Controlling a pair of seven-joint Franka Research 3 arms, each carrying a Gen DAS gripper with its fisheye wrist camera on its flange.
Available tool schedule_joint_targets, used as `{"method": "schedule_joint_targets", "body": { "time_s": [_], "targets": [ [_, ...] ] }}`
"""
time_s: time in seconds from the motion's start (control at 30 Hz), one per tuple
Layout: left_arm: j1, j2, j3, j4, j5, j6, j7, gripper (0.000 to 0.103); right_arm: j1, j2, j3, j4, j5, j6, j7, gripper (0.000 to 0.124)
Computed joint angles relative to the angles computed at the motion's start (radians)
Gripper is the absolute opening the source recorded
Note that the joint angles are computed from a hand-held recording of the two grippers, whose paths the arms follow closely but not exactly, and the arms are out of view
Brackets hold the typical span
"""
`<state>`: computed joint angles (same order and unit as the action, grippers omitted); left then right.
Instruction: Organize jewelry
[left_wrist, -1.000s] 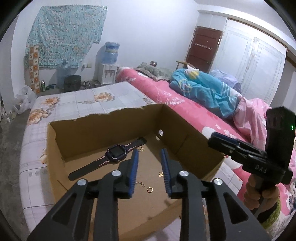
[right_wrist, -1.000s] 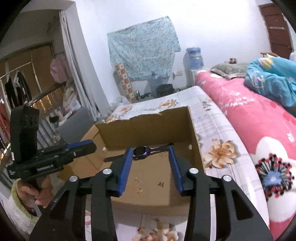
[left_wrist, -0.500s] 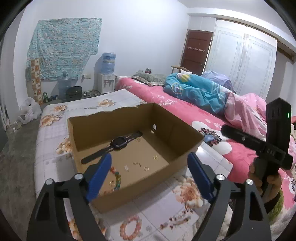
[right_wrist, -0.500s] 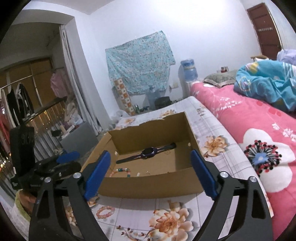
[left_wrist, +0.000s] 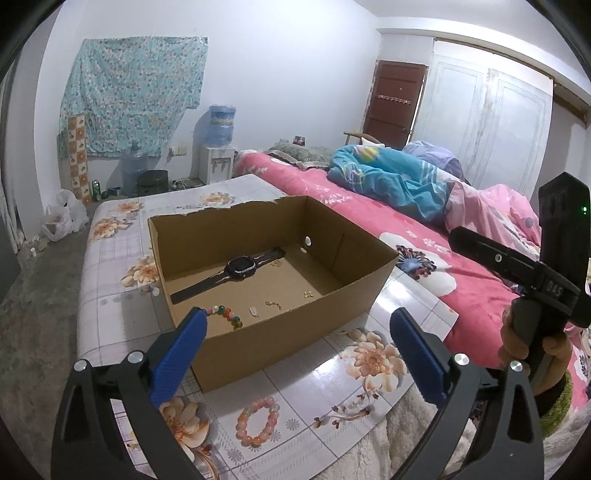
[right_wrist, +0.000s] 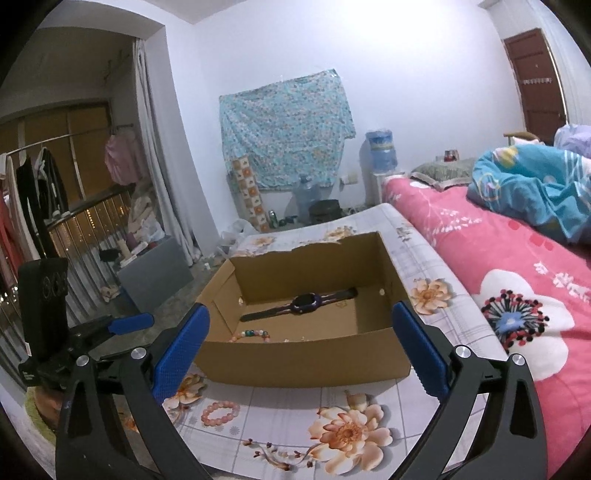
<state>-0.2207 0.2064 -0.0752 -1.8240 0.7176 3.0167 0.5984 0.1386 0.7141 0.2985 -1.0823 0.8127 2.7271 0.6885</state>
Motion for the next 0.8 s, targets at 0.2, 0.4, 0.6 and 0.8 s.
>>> {"method": "schedule_joint_targets", "body": {
  "time_s": [0.2,0.4,0.6,0.8],
  "targets": [
    [-0.002,-0.007,0.001,-0.010,0.009,0.004,-0.004,0.097,-0.004,0.005,0.001,0.008,-0.001,-0.009,-0.005,0.095],
    [-0.005,-0.011,0.004,-0.013,0.024,0.002,-0.024,0.097,-0.012,-0.006,0.008,-0.004,0.011,-0.023,-0.034,0.095],
    [0.001,-0.017,0.000,-0.021,0.030,0.002,-0.028,0.097,-0.012,-0.016,0.010,-0.014,0.029,-0.027,-0.059,0.095],
    [0.001,-0.016,-0.001,-0.018,0.036,0.000,-0.034,0.097,-0.014,-0.021,0.009,-0.018,0.044,-0.033,-0.062,0.095]
  ]
}}
